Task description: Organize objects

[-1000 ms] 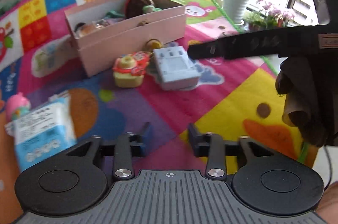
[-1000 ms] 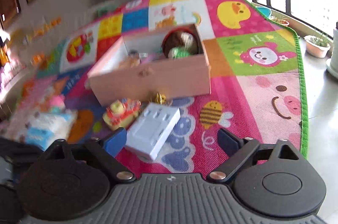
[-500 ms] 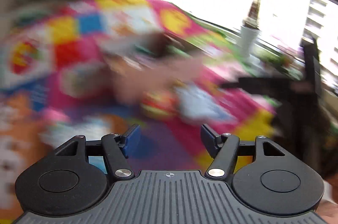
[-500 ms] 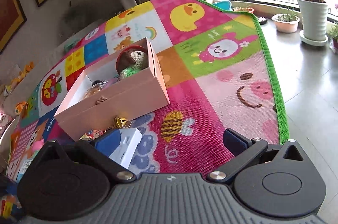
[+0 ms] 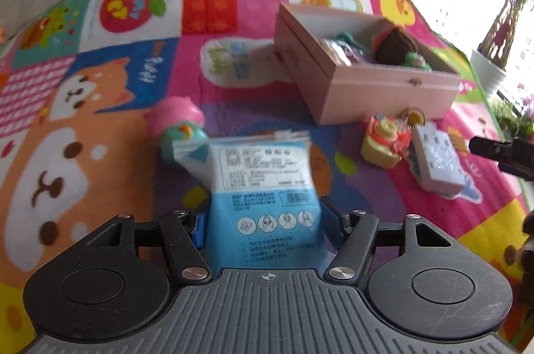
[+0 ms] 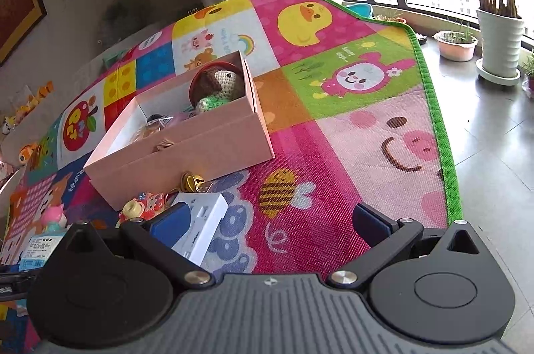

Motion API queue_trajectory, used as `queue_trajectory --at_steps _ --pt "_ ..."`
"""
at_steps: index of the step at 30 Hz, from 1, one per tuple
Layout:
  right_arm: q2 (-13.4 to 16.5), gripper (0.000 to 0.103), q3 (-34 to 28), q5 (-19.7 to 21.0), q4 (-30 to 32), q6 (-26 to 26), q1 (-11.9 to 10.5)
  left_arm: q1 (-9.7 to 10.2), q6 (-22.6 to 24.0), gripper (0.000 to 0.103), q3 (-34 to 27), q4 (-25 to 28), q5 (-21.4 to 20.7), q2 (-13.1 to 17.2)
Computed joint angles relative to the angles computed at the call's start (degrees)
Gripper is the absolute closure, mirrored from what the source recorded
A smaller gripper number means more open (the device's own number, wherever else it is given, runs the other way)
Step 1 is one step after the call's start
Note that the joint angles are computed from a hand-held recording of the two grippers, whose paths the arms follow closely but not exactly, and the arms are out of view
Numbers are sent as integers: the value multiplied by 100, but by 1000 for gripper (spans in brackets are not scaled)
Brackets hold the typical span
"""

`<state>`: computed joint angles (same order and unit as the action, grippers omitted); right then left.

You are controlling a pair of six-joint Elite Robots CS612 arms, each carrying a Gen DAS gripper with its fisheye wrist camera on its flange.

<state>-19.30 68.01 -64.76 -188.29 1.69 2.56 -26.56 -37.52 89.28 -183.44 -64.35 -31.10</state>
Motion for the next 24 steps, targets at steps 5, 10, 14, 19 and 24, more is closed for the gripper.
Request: queue_trajectory --at_steps 5,10,14,19,24 --pt "-33 0 53 1 3 -360 31 62 -125 45 54 -393 -258 36" --pt "-168 0 217 171 90 -1118 92 219 -563 47 373 -931 -883 -74" --pt "-364 0 459 549 187 -2019 201 197 -533 47 734 -1431 -510 -212" --pt "-535 0 591 1039 561 -3138 466 162 -739 47 1169 -1537 723 -447" --pt "-408 33 87 981 1485 -3889 879 243 -1135 47 1475 -1745 925 -537"
